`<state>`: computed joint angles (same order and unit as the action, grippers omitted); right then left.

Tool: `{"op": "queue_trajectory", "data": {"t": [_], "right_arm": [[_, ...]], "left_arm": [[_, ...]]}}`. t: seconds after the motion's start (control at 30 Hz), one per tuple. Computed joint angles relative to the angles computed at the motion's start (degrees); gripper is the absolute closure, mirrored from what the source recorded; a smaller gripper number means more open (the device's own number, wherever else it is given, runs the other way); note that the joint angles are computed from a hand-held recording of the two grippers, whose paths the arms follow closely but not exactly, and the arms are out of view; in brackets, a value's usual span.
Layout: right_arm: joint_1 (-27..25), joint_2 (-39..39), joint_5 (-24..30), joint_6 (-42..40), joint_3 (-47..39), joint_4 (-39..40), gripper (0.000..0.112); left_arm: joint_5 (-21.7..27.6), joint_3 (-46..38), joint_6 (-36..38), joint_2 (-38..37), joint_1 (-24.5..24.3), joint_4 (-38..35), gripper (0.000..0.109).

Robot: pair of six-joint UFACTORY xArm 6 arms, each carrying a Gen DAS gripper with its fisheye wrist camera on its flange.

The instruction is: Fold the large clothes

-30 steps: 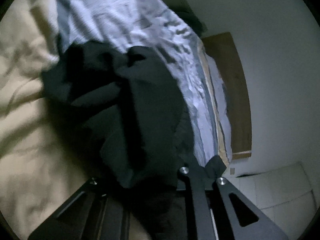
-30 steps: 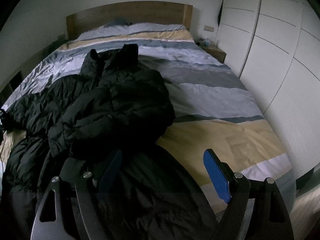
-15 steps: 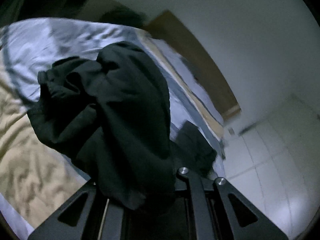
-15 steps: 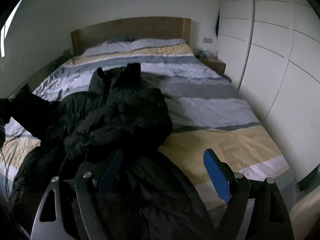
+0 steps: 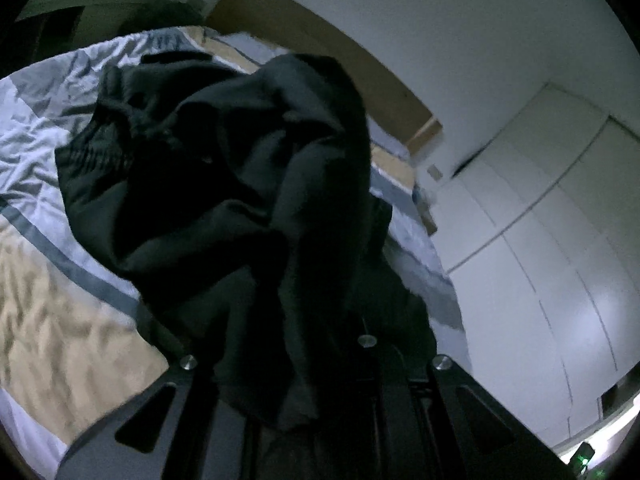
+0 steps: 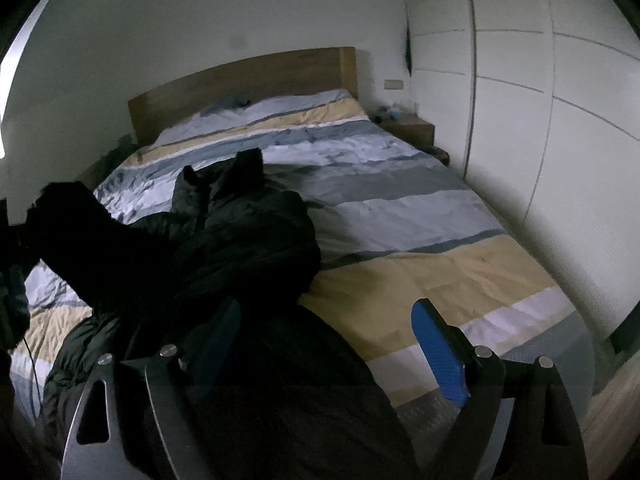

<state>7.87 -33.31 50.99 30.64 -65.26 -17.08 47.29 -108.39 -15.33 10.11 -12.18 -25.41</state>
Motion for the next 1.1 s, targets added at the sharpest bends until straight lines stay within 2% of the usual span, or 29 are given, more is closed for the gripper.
{"op": "queue_trajectory", "data": {"t": [0.13, 0.37, 0.63, 0.67, 0.87, 1.1], "right_arm": [[-2.3, -1.5, -0.7, -0.2, 2.3, 2.1, 0.025], [-5.7, -2.8, -1.8, -1.9, 5.3, 5.6, 0.025], [-7.3, -3.4, -1.9, -3.3, 7.0, 8.4, 0.025], [-7.2, -3.5, -1.8, -3.4, 7.1, 8.5, 0.025], [-6.1, -4.7, -1.5, -3.5, 7.0, 8.2, 0.024], [-3.3, -5.6, -0.6, -2.7, 5.7, 7.2, 0.024]], "left_arm": [[0.8, 1.6, -1.3, -0.2, -3.1, 2.4, 0.1], [3.4, -0.7, -3.4, 2.7, -7.1, 8.1, 0.099], [5.2, 1.6, -5.6, 1.9, -11.0, 14.9, 0.098], [5.7, 1.8, -5.7, 1.6, -11.5, 15.3, 0.095], [6.6, 5.4, -2.8, -1.3, -11.4, 12.8, 0.074], [7.5, 12.9, 2.0, -10.0, -12.4, 9.0, 0.072]]}}
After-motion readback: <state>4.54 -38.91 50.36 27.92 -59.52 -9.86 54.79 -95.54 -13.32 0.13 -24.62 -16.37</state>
